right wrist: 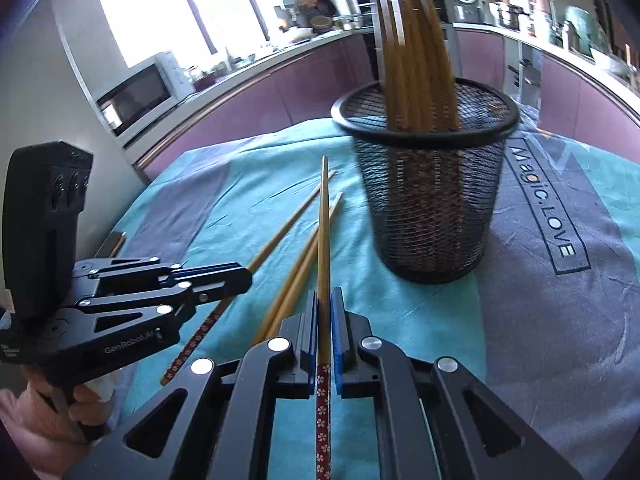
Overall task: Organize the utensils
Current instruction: 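Grasp one chopstick with the left tool while the right tool grasps another, then lift both chopsticks upright and bring them above the mesh cup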
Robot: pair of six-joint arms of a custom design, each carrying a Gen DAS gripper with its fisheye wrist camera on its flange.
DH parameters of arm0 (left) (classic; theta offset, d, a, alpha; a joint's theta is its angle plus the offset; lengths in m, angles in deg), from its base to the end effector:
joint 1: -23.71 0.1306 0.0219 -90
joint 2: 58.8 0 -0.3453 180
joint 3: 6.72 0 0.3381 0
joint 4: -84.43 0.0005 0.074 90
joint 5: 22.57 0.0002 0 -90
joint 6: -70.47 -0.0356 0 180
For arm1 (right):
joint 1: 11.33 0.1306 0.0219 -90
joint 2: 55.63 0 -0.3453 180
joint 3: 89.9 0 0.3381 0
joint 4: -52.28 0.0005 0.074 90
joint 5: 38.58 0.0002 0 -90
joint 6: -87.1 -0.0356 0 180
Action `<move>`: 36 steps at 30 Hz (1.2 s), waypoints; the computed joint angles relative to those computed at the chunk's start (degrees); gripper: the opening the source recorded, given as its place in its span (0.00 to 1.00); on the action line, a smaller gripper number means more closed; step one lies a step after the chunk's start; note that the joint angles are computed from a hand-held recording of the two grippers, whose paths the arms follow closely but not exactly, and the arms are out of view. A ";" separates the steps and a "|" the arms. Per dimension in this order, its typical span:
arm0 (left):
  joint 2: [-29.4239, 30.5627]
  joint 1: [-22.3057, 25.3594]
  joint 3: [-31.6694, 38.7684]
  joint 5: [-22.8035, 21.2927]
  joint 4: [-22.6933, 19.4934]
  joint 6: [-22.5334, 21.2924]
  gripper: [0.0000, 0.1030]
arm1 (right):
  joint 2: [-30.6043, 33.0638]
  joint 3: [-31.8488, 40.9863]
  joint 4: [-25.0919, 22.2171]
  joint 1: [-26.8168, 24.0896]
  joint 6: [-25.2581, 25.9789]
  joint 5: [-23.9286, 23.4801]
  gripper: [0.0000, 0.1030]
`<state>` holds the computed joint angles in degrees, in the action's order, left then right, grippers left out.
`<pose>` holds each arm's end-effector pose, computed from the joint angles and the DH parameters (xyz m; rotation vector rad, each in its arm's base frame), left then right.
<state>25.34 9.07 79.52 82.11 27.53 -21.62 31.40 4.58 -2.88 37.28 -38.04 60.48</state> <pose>0.3719 -0.1070 0.3978 0.4701 2.4868 -0.4115 0.2774 0.3055 0.4384 -0.2125 2.4393 0.4875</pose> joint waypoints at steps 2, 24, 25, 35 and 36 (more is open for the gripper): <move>-0.66 0.00 -0.53 0.69 -0.59 -0.87 0.07 | 0.49 0.48 -0.75 0.38 0.88 -0.74 0.05; 5.01 -0.63 4.61 1.78 -4.03 -3.99 0.17 | 5.87 5.03 -3.54 -1.28 4.02 -4.02 0.09; 5.35 -0.70 5.00 1.56 -4.09 -3.72 0.16 | 5.97 5.23 -3.63 -1.46 4.15 -4.09 0.08; 4.58 -0.40 4.94 1.93 -3.52 -1.64 0.08 | 2.46 3.24 -1.77 -1.28 4.09 -3.09 0.06; 4.18 -0.25 4.94 2.35 -3.51 -1.61 0.08 | 2.06 3.17 -1.68 -1.14 4.18 -2.87 0.06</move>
